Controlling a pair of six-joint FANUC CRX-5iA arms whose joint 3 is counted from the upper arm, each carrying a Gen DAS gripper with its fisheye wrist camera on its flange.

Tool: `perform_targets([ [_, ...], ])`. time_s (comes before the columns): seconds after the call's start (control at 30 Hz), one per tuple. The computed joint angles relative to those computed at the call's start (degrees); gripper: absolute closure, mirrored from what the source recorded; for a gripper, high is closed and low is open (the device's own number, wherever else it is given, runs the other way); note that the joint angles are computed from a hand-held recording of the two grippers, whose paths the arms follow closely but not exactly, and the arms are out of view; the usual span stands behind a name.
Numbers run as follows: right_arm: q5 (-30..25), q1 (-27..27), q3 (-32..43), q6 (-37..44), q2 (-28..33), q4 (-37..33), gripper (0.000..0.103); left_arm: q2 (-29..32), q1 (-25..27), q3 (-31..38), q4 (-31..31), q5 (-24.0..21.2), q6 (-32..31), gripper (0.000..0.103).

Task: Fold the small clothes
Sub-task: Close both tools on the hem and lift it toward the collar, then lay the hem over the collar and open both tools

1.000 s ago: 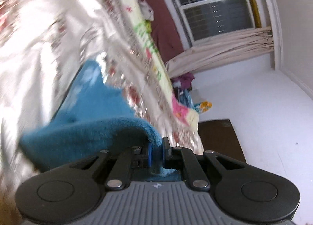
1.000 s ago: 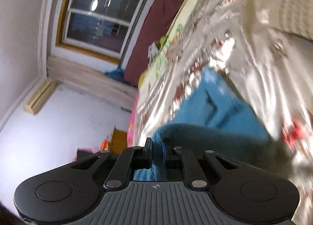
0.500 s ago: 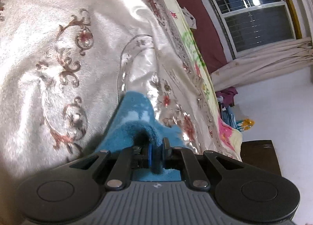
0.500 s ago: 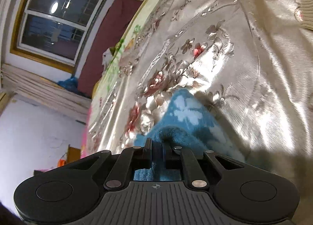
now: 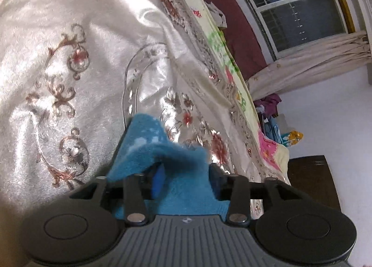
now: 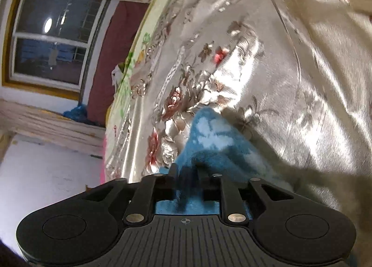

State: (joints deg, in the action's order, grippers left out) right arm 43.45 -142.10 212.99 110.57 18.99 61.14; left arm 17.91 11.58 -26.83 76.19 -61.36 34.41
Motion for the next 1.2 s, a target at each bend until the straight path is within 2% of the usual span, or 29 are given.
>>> perform_targets([
  [0.07, 0.5, 0.9, 0.1, -1.0, 0.3, 1.3, 0.073, -0.7, -0.2, -0.3, 0.1, 1.1, -0.5, 0.054],
  [0.17, 5.5, 3.7, -0.7, -1.3, 0.3, 3.1, 0.057, -1.9, -0.5, -1.4, 1.3, 2.8, -1.7, 0.054],
  [0.33, 11.3, 5.4, -2.6, 8.5, 0.8, 1.9, 0.054, -4.3, -0.1, -2.9, -0.3, 3.0, -5.4, 0.053],
  [0.47, 12.8, 3.0, -5.0, 25.8, -0.7, -3.8, 0.053, -6.0, 1.5, -4.2, -3.3, 2.7, -6.8, 0.052],
  [0.67, 12.1, -2.5, -10.9, 55.0, -7.9, -11.8, 0.053, -8.0, 4.3, -6.0, -7.4, 2.4, -8.7, 0.052],
  [0.83, 13.7, -4.9, -15.7, 71.5, -14.5, -15.8, 0.053, -8.2, 4.6, -6.4, -8.1, 2.7, -8.9, 0.052],
  [0.87, 14.9, -4.2, -16.6, 73.4, -15.6, -15.3, 0.057, -8.2, 4.5, -6.4, -8.2, 2.9, -9.0, 0.051],
  [0.93, 17.3, -2.3, -17.8, 76.5, -16.9, -14.1, 0.071, -8.4, 4.2, -6.5, -8.1, 3.5, -9.6, 0.051],
  [0.97, 17.5, -2.0, -17.9, 77.7, -16.9, -14.1, 0.085, -8.6, 4.0, -6.6, -8.0, 3.7, -9.9, 0.051],
  [1.0, 17.3, -2.1, -17.7, 78.3, -16.6, -14.5, 0.092, -8.6, 3.9, -6.6, -8.0, 3.9, -10.1, 0.051],
  [1.1, 19.6, -0.7, -17.3, 75.3, -15.2, -12.5, 0.095, -8.8, 3.7, -6.7, -7.5, 3.9, -9.8, 0.05],
  [1.13, 21.0, 0.4, -17.0, 72.1, -14.1, -10.9, 0.095, -9.0, 3.8, -7.0, -6.8, 3.8, -9.9, 0.05],
  [1.2, 19.1, 0.3, -14.1, 64.6, -9.9, -9.5, 0.095, -9.4, 3.8, -7.6, -4.9, 3.2, -12.0, 0.05],
])
